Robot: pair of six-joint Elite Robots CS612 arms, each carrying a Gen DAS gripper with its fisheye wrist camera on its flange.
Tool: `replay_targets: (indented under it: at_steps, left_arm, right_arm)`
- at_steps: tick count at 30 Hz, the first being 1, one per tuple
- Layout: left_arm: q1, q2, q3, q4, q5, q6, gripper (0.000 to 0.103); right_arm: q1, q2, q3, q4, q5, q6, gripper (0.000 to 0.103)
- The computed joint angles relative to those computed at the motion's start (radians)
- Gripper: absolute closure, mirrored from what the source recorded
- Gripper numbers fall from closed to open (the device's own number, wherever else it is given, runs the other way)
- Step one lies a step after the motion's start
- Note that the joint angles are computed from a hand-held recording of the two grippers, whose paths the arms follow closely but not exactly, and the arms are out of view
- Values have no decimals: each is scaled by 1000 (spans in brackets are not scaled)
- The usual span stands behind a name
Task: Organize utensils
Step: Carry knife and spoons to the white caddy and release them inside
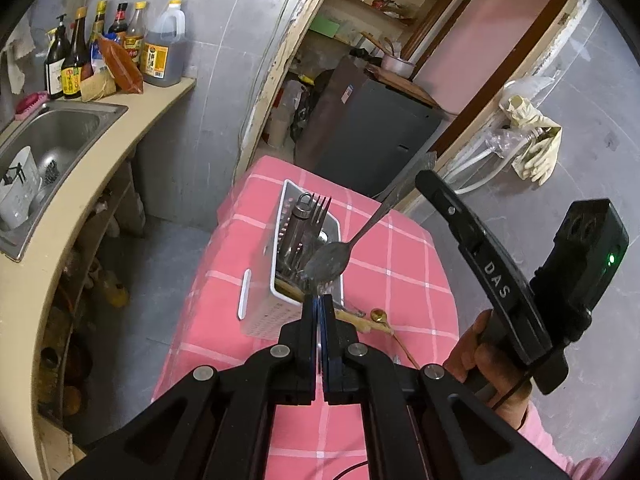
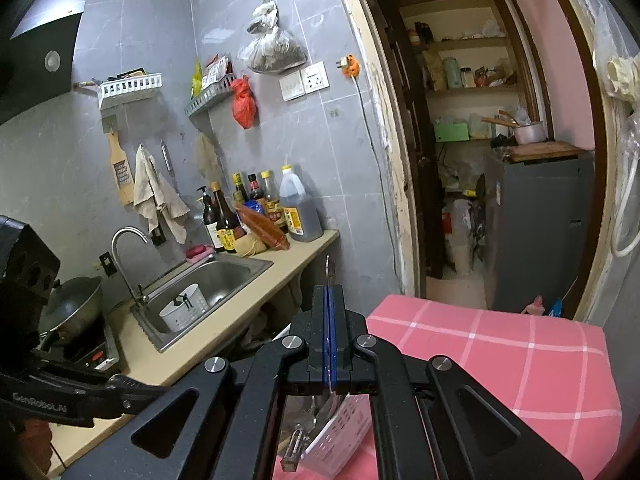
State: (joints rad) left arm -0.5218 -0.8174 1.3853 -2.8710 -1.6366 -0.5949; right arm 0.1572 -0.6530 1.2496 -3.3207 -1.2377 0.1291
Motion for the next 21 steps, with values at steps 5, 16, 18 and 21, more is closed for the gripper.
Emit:
replay_targets:
  at_steps: [5,16,18,21]
  left_arm:
    - [2,16,-14,-15,5,-7,101]
    - [0,36,-27,-88,27,-15,101]
    - [0,39,-29,-104,28,-14,99]
    - [0,41,-30,-124,30,-12,98]
  right_arm:
    - [-3,0,7,-4,18,17,101]
    - [-7,-8,28,-26,41,40,101]
    - [-9,-11,33,-35,40,46,101]
    - [-11,-18,47,-55,30,58,101]
